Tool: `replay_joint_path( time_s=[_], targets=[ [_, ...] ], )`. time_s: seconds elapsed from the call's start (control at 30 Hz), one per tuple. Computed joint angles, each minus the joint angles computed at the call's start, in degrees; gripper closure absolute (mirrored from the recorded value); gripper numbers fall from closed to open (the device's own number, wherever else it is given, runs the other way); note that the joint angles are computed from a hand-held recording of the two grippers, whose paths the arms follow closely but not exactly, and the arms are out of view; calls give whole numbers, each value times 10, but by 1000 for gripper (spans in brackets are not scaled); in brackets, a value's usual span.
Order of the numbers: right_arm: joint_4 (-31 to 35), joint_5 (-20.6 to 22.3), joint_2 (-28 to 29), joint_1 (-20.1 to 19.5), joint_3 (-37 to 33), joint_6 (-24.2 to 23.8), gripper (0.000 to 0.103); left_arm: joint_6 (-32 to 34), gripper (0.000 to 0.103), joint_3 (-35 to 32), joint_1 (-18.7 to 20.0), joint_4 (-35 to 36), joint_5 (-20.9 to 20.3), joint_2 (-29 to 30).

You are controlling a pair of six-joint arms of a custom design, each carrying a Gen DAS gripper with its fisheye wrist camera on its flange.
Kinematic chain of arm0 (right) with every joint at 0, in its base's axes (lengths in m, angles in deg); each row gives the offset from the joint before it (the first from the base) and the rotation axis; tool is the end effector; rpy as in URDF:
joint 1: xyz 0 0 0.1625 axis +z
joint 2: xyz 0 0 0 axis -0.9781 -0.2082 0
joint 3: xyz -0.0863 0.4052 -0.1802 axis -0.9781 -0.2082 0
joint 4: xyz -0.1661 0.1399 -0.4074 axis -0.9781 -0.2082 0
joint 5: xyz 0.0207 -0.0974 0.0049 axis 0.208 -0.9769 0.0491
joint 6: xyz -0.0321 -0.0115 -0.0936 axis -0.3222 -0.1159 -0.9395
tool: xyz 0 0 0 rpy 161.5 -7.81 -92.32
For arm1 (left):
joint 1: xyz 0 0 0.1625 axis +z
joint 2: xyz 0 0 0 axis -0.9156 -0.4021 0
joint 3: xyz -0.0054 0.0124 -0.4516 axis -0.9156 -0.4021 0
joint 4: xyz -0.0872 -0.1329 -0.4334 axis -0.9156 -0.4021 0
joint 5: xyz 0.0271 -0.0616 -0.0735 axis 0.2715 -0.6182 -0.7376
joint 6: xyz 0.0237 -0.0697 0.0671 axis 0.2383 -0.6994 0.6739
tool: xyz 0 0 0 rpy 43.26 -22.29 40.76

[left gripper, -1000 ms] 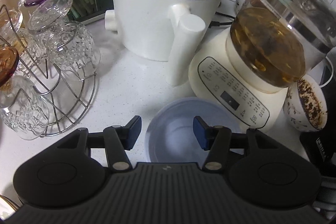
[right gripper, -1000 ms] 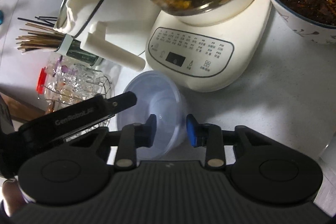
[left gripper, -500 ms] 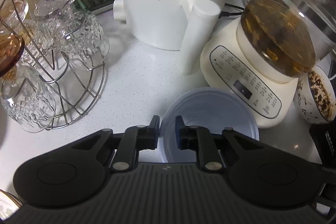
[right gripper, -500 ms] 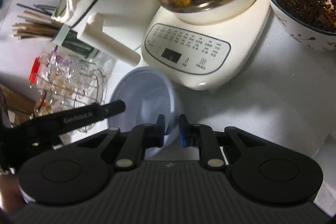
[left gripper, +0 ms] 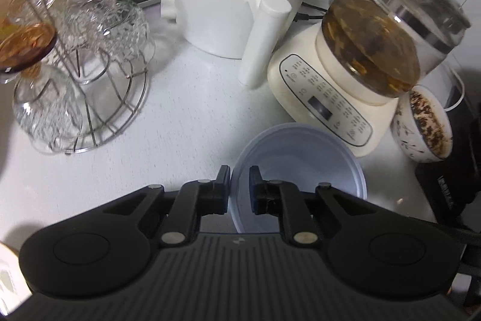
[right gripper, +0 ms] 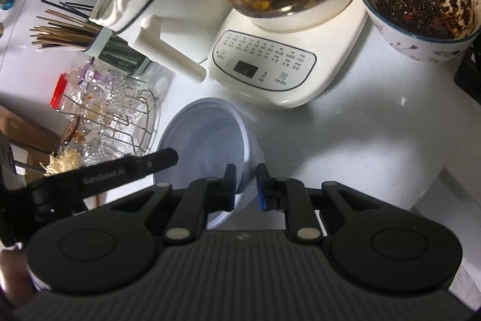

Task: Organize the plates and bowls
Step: 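Close both grippers on the rim of the second light blue bowl, then lift the light blue bowl with both grippers and carry it toward the plates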

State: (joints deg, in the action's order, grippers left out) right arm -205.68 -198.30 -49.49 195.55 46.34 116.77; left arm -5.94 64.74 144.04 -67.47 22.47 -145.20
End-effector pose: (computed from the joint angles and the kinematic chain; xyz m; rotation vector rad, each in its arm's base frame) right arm 0.3986 -0.6082 -0.0637 -0.5425 -2.6128 1.0288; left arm 0.0076 -0.7994 0.3242 0.6928 2.5600 -0.3084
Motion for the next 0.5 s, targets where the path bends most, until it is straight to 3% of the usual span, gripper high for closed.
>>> replay_joint_path(
  time_s=[0.5],
  targets=[
    [18,-70,-20,45,-9,-33,86,-32,87,14,-7,27,-74,-55]
  ],
)
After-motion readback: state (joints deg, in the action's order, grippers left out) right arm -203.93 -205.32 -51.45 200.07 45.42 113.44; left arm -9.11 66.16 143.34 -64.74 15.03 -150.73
